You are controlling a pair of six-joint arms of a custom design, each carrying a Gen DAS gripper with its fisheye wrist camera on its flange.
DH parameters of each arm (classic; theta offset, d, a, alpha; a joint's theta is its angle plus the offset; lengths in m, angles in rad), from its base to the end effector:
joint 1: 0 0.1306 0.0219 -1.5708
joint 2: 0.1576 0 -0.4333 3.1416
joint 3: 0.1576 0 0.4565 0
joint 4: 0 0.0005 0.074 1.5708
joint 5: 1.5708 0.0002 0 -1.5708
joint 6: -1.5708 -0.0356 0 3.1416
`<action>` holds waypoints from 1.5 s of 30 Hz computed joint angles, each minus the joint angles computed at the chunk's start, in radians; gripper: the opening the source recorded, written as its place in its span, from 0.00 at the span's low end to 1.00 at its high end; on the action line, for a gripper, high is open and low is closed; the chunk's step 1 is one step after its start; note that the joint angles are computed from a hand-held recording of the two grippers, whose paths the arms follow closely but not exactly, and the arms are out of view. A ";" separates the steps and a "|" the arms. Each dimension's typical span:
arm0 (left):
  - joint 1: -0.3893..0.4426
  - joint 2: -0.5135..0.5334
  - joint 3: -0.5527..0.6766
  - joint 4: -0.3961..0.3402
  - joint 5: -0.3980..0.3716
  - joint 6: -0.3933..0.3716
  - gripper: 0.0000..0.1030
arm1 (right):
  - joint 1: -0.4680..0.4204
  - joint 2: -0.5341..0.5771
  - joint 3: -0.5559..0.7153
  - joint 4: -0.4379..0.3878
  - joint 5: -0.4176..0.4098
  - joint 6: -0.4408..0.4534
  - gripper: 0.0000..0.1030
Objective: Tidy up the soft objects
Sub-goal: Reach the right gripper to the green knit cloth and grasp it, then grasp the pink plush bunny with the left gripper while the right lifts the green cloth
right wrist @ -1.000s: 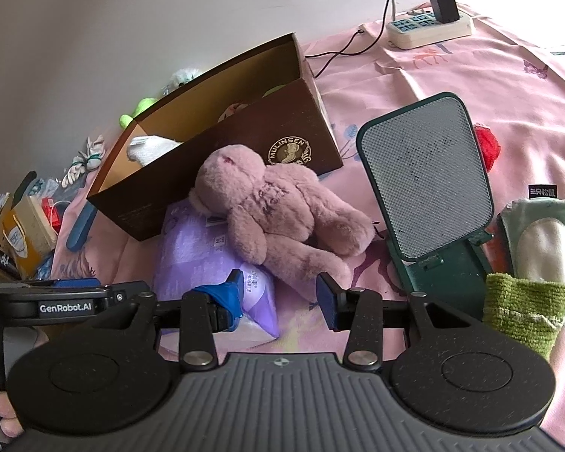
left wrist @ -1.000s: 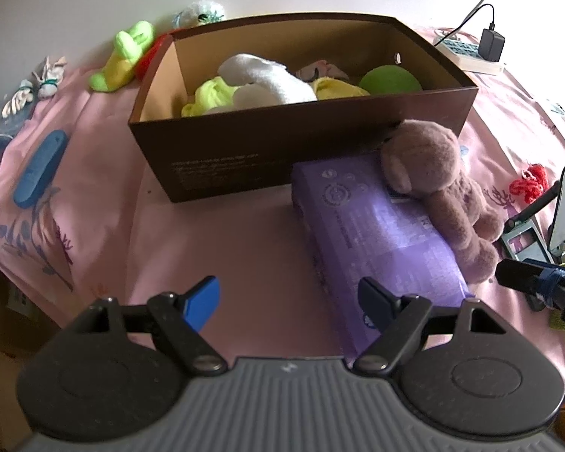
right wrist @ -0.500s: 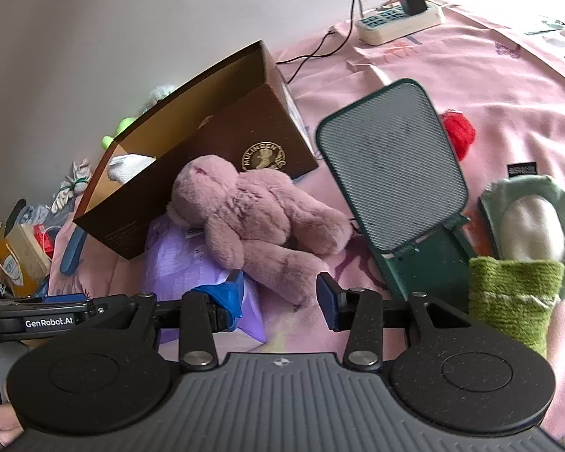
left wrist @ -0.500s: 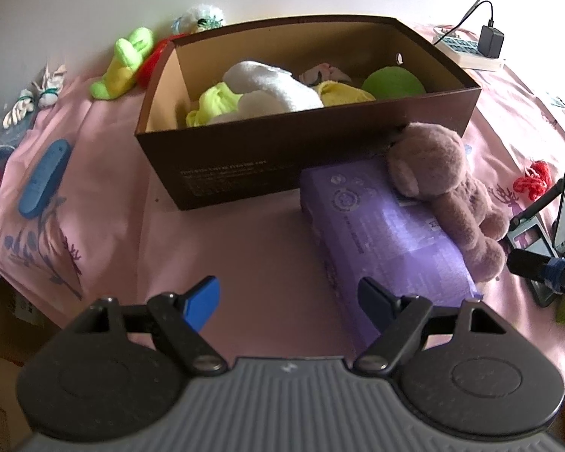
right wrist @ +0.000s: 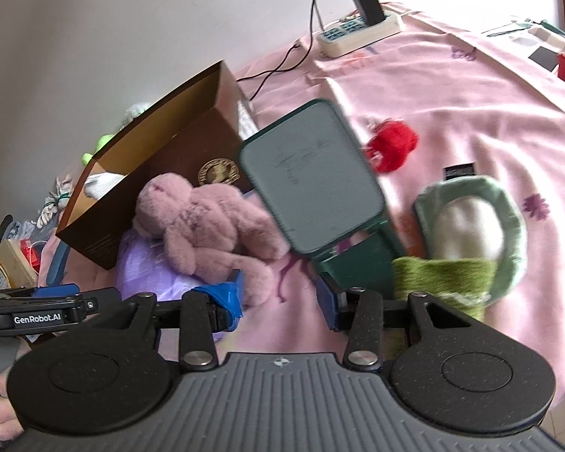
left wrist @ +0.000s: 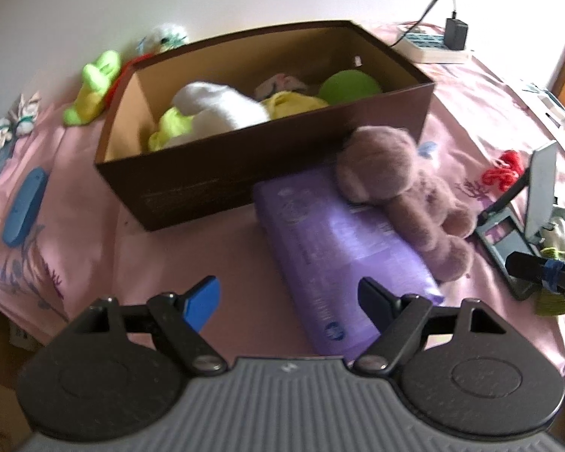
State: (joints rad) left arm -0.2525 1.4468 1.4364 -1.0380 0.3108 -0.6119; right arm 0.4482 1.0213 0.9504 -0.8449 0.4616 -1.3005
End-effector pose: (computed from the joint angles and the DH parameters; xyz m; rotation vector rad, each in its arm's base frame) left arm 0.5264 -0.1476 0.4653 1.1706 2.2815 -0.2725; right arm 0.3460 0.1482 0.4146 1.1511 2.0782 0.2602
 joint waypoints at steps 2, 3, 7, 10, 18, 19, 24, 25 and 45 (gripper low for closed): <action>-0.007 -0.007 -0.006 0.003 0.009 -0.007 0.80 | -0.009 -0.022 -0.011 -0.021 -0.004 -0.003 0.26; -0.010 -0.009 -0.009 0.005 0.014 -0.008 0.80 | -0.013 -0.034 -0.019 -0.029 -0.004 -0.006 0.26; -0.023 -0.015 -0.017 -0.007 0.033 -0.013 0.80 | -0.034 -0.087 -0.050 -0.081 -0.006 -0.033 0.26; -0.032 -0.022 -0.029 0.002 0.039 -0.012 0.80 | -0.055 -0.127 -0.073 -0.131 -0.008 -0.046 0.26; -0.066 -0.040 -0.051 -0.002 0.081 -0.017 0.80 | -0.119 -0.203 -0.122 -0.231 -0.049 -0.066 0.26; -0.071 -0.046 -0.056 0.002 0.091 -0.023 0.80 | -0.125 -0.216 -0.131 -0.219 -0.066 -0.054 0.26; -0.091 -0.060 -0.066 -0.005 0.118 -0.054 0.80 | -0.142 -0.248 -0.160 -0.135 -0.192 0.044 0.26; -0.096 -0.061 -0.068 -0.009 0.119 -0.060 0.80 | -0.144 -0.244 -0.162 -0.124 -0.208 0.057 0.26; -0.117 -0.022 -0.050 0.084 0.060 0.045 0.80 | -0.106 -0.139 -0.145 -0.019 -0.250 0.304 0.23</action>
